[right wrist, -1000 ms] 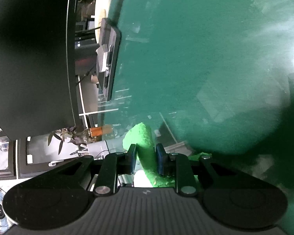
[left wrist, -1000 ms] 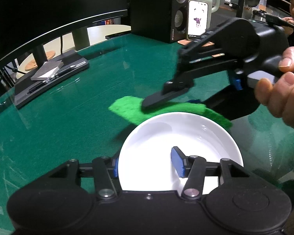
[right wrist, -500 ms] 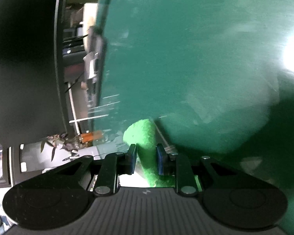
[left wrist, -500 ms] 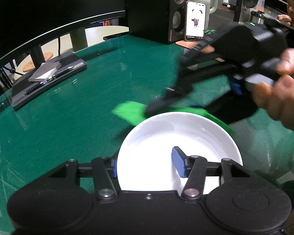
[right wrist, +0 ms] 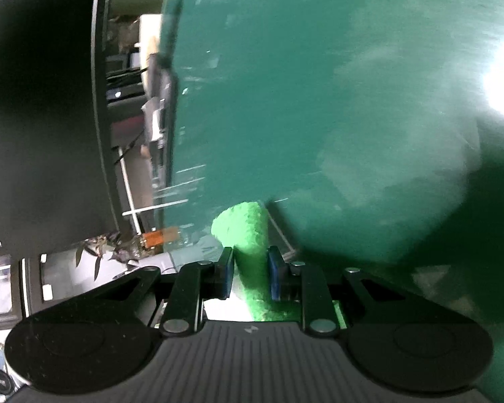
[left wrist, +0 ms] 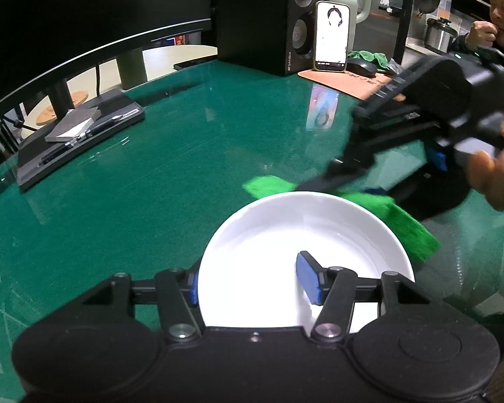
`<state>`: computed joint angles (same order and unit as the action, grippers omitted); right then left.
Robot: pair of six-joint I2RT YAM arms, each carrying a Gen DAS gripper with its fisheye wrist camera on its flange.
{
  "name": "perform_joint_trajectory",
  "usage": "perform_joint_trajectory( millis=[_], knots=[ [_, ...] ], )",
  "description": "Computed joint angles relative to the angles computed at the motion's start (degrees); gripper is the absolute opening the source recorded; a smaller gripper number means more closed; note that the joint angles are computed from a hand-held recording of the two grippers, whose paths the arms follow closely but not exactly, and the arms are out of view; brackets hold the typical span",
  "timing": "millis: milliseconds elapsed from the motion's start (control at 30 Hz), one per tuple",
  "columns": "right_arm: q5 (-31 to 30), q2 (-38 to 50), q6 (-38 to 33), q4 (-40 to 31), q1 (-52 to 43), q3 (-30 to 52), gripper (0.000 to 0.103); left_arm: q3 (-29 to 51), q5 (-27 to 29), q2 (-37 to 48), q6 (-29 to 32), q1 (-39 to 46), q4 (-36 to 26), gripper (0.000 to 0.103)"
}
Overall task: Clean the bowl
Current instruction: 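Hold the bowl with the left tool while the right tool rubs the cloth over the rim, then lift the green cloth up off the bowl rim with the right tool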
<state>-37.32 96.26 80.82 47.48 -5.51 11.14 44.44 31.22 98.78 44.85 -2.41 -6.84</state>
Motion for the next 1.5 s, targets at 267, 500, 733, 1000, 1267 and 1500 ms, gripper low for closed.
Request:
perform_joint_trajectory(
  millis=[267,500,733,1000,1267,1500],
  knots=[
    [1.1,7.8,-1.1,0.4,4.0,9.1,0.023,-0.3,-0.3,-0.3,-0.6,-0.3,0.4,0.054],
    [0.0,10.9,-1.9,-0.3,5.4,13.9,0.023,-0.6,-0.9,-0.5,-1.4,-0.6,0.7,0.059],
    [-0.4,1.4,-6.3,-9.1,0.8,6.8,0.023,0.5,0.2,0.2,-1.6,-0.1,-1.1,0.052],
    [7.3,-13.2,-10.1,-15.2,4.0,7.0,0.023,0.1,0.1,-1.7,-4.5,1.7,-3.6,0.035],
    [11.8,-16.1,-21.4,-22.8,14.4,15.4,0.023,-1.5,-0.4,-3.0,-9.3,2.8,-2.7,0.024],
    [17.6,-8.4,-32.9,-28.0,19.5,21.1,0.022,-2.2,-0.2,-3.7,-10.0,3.1,-2.4,0.024]
  ],
)
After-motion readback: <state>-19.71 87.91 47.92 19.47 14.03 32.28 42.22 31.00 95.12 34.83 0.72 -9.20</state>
